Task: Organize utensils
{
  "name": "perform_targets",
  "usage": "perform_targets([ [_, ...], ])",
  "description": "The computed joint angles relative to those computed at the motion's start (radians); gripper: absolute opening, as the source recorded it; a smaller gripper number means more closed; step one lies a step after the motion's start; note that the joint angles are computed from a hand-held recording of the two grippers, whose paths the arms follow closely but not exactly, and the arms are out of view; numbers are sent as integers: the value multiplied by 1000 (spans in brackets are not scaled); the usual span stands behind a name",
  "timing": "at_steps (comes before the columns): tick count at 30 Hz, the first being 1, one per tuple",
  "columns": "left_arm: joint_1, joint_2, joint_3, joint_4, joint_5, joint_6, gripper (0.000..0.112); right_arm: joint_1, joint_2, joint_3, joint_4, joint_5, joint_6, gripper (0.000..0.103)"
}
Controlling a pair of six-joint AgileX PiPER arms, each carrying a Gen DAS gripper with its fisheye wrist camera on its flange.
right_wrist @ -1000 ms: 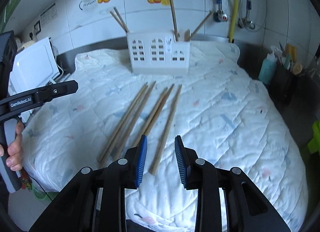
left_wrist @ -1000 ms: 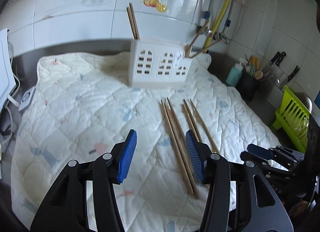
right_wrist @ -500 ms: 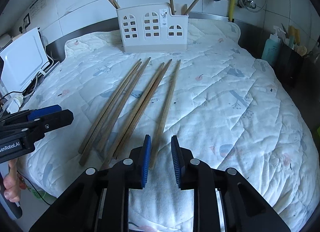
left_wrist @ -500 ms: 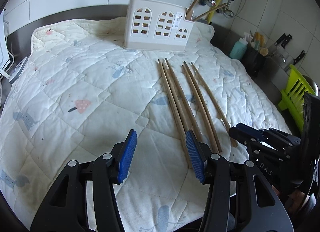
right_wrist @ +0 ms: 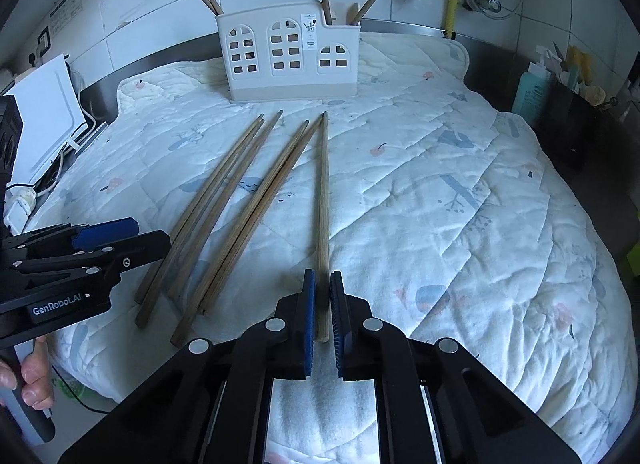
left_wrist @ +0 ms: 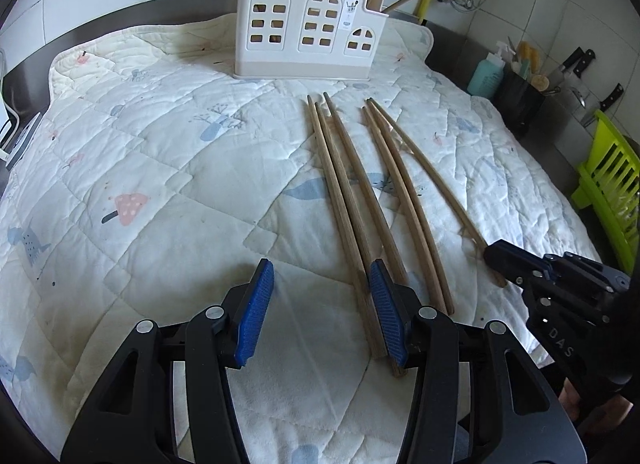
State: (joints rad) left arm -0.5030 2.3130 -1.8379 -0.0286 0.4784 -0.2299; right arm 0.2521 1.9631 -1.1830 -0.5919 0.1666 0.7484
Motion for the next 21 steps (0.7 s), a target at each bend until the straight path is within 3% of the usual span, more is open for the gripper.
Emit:
perform_targets([
  [3, -15, 11, -20, 107, 15, -93, 50, 2, 5, -3, -1, 1, 1, 8],
  [10, -34, 22, -42, 173, 36, -156, 48, 2, 6, -1, 0, -7, 4, 8],
  [17, -65, 55, -90, 396, 78, -333, 33, 1, 10, 3, -64, -15, 68, 8],
  [21, -35, 47, -72, 349, 48, -304, 32, -9, 6, 13, -65, -29, 72, 8],
])
